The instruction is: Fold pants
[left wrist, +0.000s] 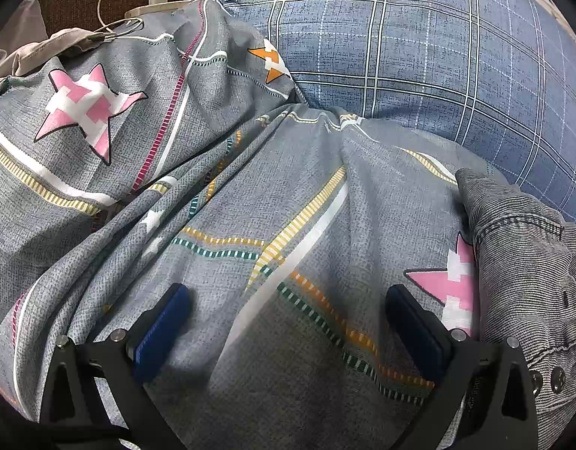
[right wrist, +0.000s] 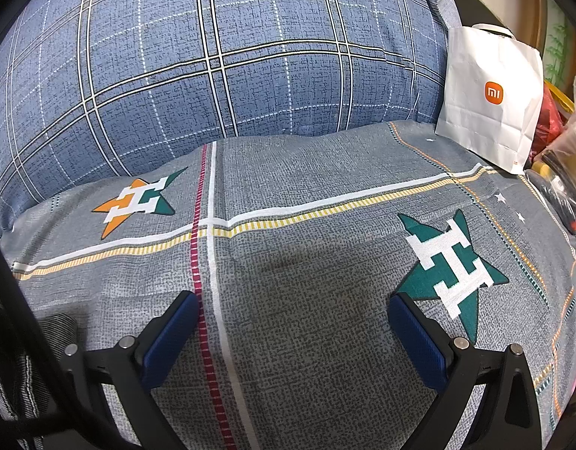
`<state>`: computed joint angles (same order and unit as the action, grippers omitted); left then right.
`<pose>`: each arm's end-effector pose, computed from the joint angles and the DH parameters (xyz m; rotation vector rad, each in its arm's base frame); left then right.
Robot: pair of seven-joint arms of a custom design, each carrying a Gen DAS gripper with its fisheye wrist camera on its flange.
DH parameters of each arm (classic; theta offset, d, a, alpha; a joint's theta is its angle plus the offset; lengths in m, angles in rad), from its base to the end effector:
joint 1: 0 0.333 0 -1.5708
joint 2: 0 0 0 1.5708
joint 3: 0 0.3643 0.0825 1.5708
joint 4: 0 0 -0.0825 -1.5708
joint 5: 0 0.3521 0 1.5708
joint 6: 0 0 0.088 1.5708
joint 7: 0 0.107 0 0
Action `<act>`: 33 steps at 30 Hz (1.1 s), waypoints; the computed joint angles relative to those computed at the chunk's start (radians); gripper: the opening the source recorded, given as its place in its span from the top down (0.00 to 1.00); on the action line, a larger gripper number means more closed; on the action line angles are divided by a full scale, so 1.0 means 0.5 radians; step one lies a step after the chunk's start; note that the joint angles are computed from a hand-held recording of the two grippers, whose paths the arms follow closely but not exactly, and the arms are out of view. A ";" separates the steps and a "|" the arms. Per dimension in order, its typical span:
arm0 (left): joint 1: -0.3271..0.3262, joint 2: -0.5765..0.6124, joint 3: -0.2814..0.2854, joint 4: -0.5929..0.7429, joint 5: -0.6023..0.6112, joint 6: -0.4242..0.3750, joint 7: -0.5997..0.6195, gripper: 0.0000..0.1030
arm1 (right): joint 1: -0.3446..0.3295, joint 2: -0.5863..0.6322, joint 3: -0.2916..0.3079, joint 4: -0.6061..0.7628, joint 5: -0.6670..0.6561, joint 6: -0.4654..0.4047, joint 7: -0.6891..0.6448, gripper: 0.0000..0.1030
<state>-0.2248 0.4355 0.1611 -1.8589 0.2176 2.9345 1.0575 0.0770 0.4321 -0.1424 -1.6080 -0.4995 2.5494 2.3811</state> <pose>0.6763 -0.0734 0.4250 -2.0340 1.6397 -0.6471 0.7063 -0.0211 0.4937 -1.3974 2.3570 -0.8426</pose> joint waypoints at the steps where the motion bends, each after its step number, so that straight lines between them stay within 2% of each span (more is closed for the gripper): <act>1: 0.000 0.000 0.000 0.000 0.000 0.000 0.000 0.00 | 0.000 0.000 0.000 0.000 0.000 0.000 0.000 0.01; 14: 0.003 0.001 -0.003 0.001 0.002 0.000 -0.002 0.00 | 0.003 0.008 0.001 0.014 -0.005 -0.017 0.021 0.00; 16: 0.005 0.001 -0.005 0.001 0.001 0.001 0.000 0.00 | -0.084 0.026 0.087 0.068 0.137 -0.042 -0.247 0.00; 17: 0.003 0.002 -0.004 0.003 0.001 -0.001 -0.001 0.00 | -0.191 0.022 0.196 0.082 0.278 -0.059 -0.543 0.01; 18: 0.000 0.003 -0.001 0.004 0.003 -0.002 -0.003 0.00 | -0.247 -0.010 0.235 0.045 0.351 -0.042 -0.698 0.01; 20: -0.003 -0.001 0.002 -0.001 0.006 -0.001 -0.007 0.00 | -0.288 -0.101 0.215 -0.119 0.466 0.064 -0.803 0.00; 22: -0.001 -0.001 0.001 -0.001 0.007 0.000 -0.007 0.00 | -0.457 -0.233 0.353 -0.407 0.698 0.391 -1.224 0.00; 23: -0.001 -0.001 0.001 -0.001 0.008 0.000 -0.008 0.00 | -0.459 -0.260 0.352 -0.478 0.703 0.466 -1.330 0.00; 25: 0.001 -0.001 -0.001 -0.001 0.008 -0.001 -0.007 0.00 | -0.445 -0.280 0.337 -0.556 0.797 0.612 -1.379 0.00; 30: -0.001 0.001 0.001 0.004 0.010 -0.006 -0.008 0.00 | -0.222 -0.254 0.097 -0.530 0.560 0.626 -1.147 0.00; 31: 0.002 0.001 -0.002 0.004 0.009 -0.006 -0.007 0.00 | -0.212 -0.255 0.089 -0.528 0.535 0.625 -1.126 0.00; 33: 0.003 -0.011 -0.001 -0.016 0.011 0.005 -0.008 0.00 | -0.294 -0.254 0.170 -0.523 0.637 0.621 -1.210 0.00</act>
<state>-0.2232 0.4301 0.1608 -1.8670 0.2230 2.9368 1.0537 -0.0698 0.3050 -0.0575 -1.8696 -0.1812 2.8600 1.7760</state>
